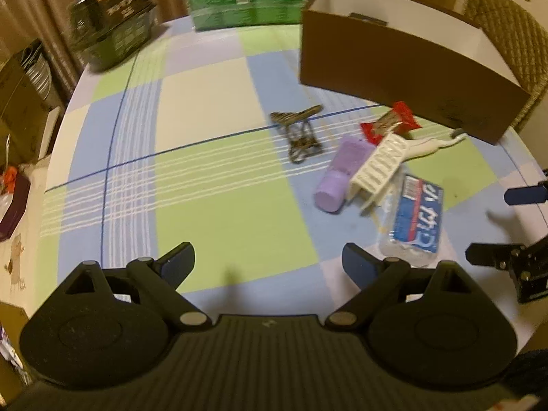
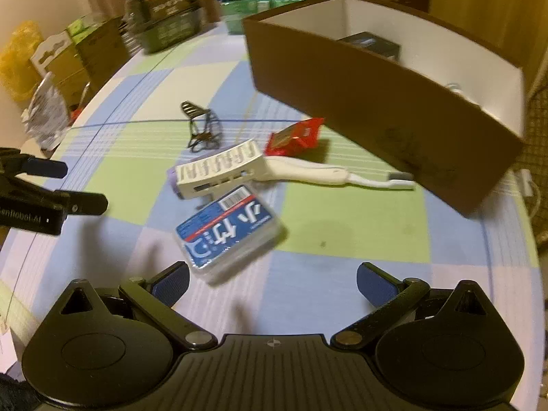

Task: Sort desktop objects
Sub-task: 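Move both tools back from the box toward the remaining table items, then grasp the blue floss-pick box with the right tool while the left tool grasps the metal clip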

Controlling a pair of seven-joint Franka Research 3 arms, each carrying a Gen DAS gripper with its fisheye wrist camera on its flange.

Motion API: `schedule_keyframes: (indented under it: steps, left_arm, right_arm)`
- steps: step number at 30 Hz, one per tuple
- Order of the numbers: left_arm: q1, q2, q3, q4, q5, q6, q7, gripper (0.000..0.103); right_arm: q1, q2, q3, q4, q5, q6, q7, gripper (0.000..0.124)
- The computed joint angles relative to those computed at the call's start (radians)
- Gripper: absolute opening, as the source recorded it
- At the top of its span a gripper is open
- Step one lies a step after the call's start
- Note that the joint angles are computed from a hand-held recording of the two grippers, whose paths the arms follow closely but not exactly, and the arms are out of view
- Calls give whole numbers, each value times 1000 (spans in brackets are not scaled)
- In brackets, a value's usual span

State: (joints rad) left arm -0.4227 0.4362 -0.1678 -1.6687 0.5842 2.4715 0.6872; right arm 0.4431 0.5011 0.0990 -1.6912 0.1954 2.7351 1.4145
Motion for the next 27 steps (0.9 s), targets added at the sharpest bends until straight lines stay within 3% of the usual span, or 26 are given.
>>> schedule_keyframes:
  steps: [3,10,20,27]
  left_arm:
    - [6,-3,6,-10,-6,-12,-18,91]
    - [24,1,8,-12,-16,-24,-27,91]
    - [41,16,8,-2,-36,-31,-11,91]
    - [53,36,3,15,-62,-19,32,91]
  right_arm:
    - [-15,23,23,26,21,-19,-38,101]
    - [9,86,4,124,10,-85,-18,101]
    - [80,222,-52,323,-33,-181,260,101]
    - [108,218,-85,309,-105,-155,362,97]
